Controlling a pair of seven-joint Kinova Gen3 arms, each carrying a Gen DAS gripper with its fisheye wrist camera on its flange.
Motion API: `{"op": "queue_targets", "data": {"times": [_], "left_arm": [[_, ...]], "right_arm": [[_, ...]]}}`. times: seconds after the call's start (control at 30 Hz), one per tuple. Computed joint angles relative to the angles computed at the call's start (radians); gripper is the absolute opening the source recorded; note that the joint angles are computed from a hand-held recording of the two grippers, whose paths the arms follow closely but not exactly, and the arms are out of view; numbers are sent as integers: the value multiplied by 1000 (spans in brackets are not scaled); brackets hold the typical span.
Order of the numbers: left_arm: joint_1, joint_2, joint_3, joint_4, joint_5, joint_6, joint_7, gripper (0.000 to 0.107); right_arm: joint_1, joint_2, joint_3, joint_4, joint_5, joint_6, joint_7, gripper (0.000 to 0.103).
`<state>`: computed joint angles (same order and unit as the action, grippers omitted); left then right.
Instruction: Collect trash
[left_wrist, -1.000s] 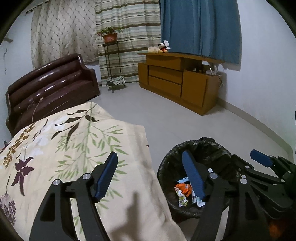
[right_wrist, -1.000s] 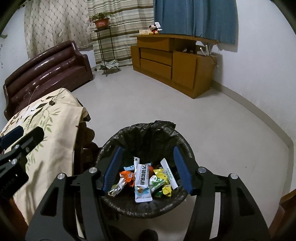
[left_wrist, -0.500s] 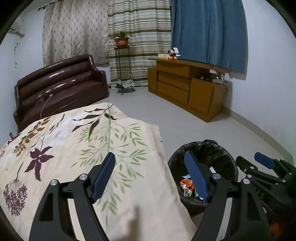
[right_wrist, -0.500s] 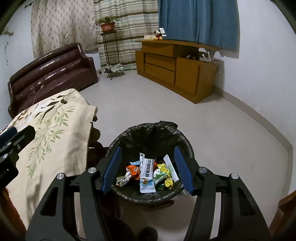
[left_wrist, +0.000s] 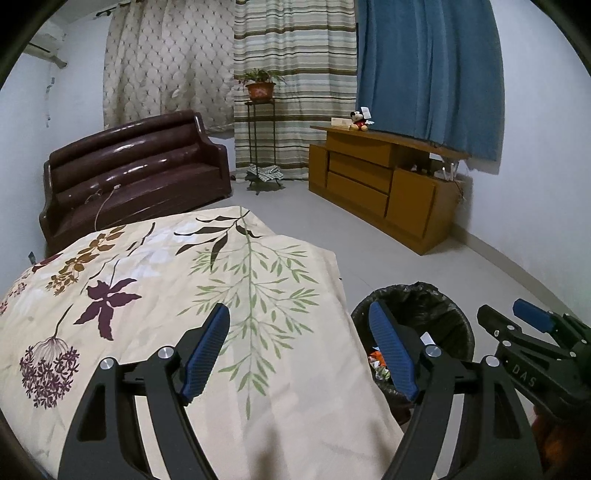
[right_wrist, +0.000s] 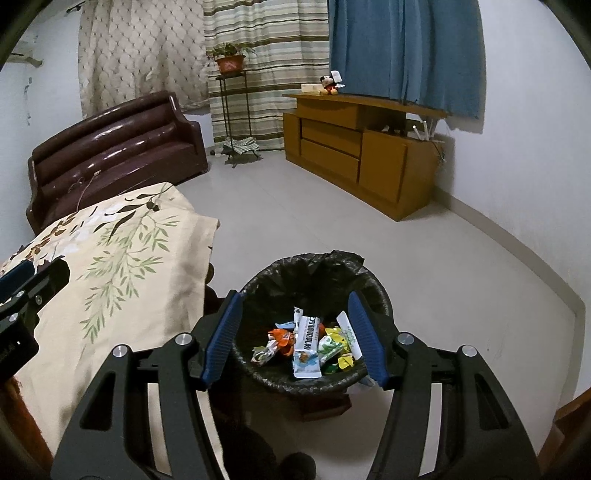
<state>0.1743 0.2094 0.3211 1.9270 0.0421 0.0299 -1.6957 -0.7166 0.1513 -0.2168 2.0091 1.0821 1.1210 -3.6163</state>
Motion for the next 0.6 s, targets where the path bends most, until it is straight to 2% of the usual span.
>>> {"op": "queue_targets", "data": {"times": [0.33, 0.6], "left_arm": [[-61, -15, 54, 25, -6, -16, 9, 75], [-69, -15, 61, 27, -13, -18, 16, 75]], "right_arm": [[-22, 0, -9, -8, 8, 28, -2, 58], [-22, 1, -10, -10, 7, 29, -1, 58]]}}
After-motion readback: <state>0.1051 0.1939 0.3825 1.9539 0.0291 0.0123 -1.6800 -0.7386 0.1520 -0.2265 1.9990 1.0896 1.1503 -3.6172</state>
